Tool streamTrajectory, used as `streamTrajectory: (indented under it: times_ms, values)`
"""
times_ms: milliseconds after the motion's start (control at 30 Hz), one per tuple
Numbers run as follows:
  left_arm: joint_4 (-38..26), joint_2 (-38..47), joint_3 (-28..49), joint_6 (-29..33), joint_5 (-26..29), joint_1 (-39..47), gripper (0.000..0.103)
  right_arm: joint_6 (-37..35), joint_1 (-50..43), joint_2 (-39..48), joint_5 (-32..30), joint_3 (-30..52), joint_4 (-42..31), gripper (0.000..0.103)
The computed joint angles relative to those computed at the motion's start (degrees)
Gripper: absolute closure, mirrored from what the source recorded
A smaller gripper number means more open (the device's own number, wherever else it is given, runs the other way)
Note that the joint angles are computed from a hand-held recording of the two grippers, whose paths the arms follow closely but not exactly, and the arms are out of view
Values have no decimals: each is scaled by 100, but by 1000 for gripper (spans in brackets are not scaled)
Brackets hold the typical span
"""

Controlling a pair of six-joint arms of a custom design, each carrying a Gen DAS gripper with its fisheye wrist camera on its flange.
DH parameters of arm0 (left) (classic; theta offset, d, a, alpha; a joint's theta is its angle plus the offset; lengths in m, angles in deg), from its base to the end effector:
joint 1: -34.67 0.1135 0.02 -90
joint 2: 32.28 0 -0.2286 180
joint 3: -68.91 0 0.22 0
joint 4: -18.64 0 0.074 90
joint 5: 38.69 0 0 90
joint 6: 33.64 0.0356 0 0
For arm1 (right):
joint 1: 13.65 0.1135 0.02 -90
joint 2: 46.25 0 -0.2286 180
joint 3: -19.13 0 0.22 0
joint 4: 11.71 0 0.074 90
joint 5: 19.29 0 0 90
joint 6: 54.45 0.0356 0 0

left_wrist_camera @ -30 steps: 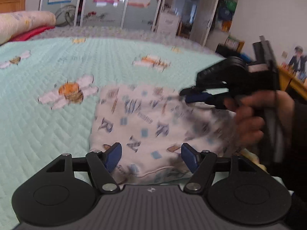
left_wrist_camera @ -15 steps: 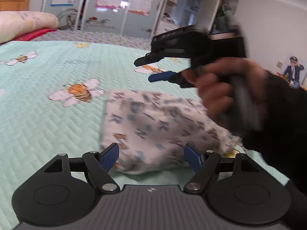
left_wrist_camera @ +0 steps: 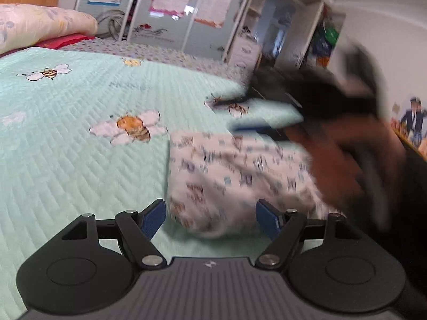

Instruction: Fold clothes

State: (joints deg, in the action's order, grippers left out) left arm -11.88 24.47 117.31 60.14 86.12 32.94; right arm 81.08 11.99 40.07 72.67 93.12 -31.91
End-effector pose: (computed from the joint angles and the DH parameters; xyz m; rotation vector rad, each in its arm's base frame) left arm 0.1920 -0.0261 0.2079 0.4276 2.1429 -0.6588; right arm 0.2824 0.1342 0.2357 0.4036 2.1813 0.6769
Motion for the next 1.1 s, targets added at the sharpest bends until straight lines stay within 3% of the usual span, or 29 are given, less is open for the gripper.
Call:
streamTrajectory:
  times_ms: [133,167,200,300,367,467,600,667,733,800,867,967,1100]
  values:
    - [179,292,146,-343,-250,-349,26,101,-493,-589,230,-948,-132,50]
    - [122,283,164,-380,-309,-403,26,309,-727,-842,295,-1227,-68,59]
    - [33,222,175,-373,-358,-413,26,505,-984,-1079,342,-1477,-22,59]
    - [-206,100,194,-259,-224,-124,26,758,-1320,-2598,385,-2336,150,46]
    - [-268,251,281,-255,-113,115,26,749,-1131,-3531,782,-2610,-388,37]
    - [-276,673,494,-629,-5,278,26,1172,-736,-4721,1464,-3061,-1454,37]
    - [-503,1032,774,-1013,302,409,26,2379,-867,-6730,1189,-4061,-2494,37]
    - [-626,1029,833,-1117,362,380,26,2744,-683,-7128,1214,-4285,-2684,37]
    - [-784,852,837,-1137,316,260,26,2975,-180,-7045,1614,-4272,-2712,37]
    - [-1027,641,902,-1113,48,35,26,3005,617,-6233,2404,-3743,-2821,37]
    - [-1310,377,1071,-1036,-844,-493,26,2728,1192,-4880,2925,-2757,-3134,37]
    - [-1562,291,1541,-1069,-2537,-1583,26,2431,1531,-3013,3160,-1026,-3892,37]
    - [-1998,664,2400,-1100,-3620,-2496,25,2128,1653,-1768,3281,458,-4492,32]
